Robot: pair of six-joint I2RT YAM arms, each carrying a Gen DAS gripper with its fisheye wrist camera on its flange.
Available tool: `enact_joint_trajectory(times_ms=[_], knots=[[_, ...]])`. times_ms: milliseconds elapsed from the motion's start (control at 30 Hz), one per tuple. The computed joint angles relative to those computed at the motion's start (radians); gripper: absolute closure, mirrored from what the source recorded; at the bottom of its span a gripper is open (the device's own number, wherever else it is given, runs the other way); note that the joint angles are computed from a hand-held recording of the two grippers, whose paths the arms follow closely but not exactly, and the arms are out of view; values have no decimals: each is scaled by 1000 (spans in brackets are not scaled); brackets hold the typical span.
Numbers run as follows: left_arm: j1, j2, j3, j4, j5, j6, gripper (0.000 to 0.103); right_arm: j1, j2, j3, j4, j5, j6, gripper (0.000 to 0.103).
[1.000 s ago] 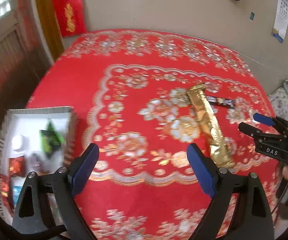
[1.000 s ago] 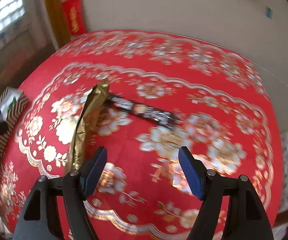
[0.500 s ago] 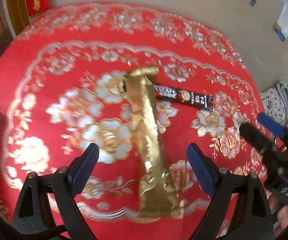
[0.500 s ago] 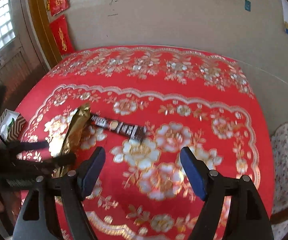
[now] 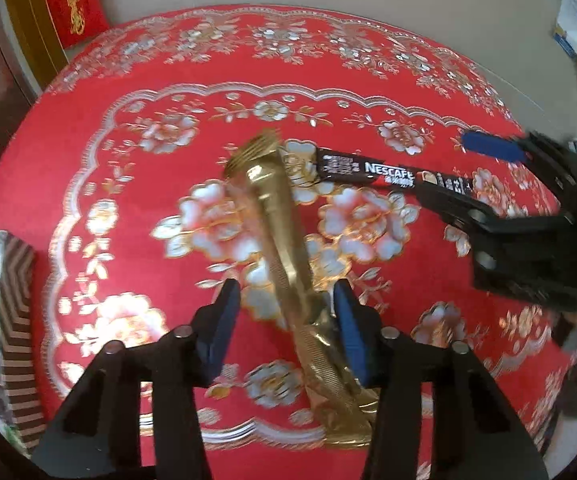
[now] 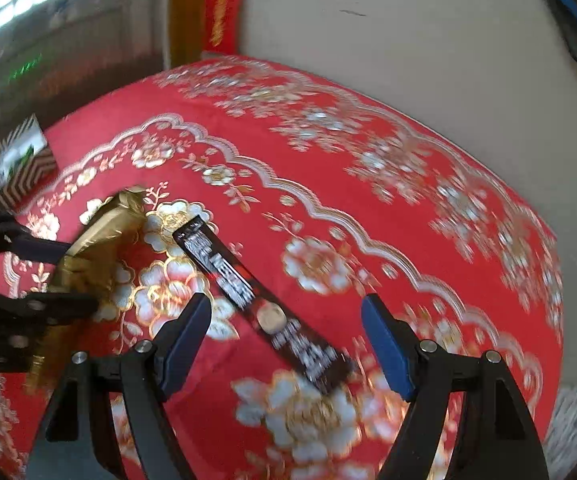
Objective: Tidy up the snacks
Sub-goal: 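Grasp the gold foil bar with the left tool while the right tool grasps the Nescafe stick, then carry the gold bar and Nescafe stick into the tray and open both tools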
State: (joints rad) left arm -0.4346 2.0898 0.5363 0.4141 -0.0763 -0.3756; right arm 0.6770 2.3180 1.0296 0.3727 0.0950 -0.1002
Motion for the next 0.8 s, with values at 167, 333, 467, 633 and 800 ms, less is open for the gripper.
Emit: enact_joint_trajectory(times_ms=[167, 333, 467, 633, 800], knots=[[42, -60, -72, 28, 27, 49, 63, 1, 76, 121, -107, -6, -80, 26], [29, -33, -66, 36, 39, 51, 70, -24, 69, 97, -108, -111, 37, 67], [-20, 5, -58, 63, 17, 34, 75, 38, 9, -10, -90, -51, 144, 84], [-44, -14, -120, 107, 25, 24, 85, 165, -68, -208, 27, 54, 305, 86], [-80, -30, -251, 244, 10, -25, 85, 291, -141, -391, 190, 161, 513, 86]])
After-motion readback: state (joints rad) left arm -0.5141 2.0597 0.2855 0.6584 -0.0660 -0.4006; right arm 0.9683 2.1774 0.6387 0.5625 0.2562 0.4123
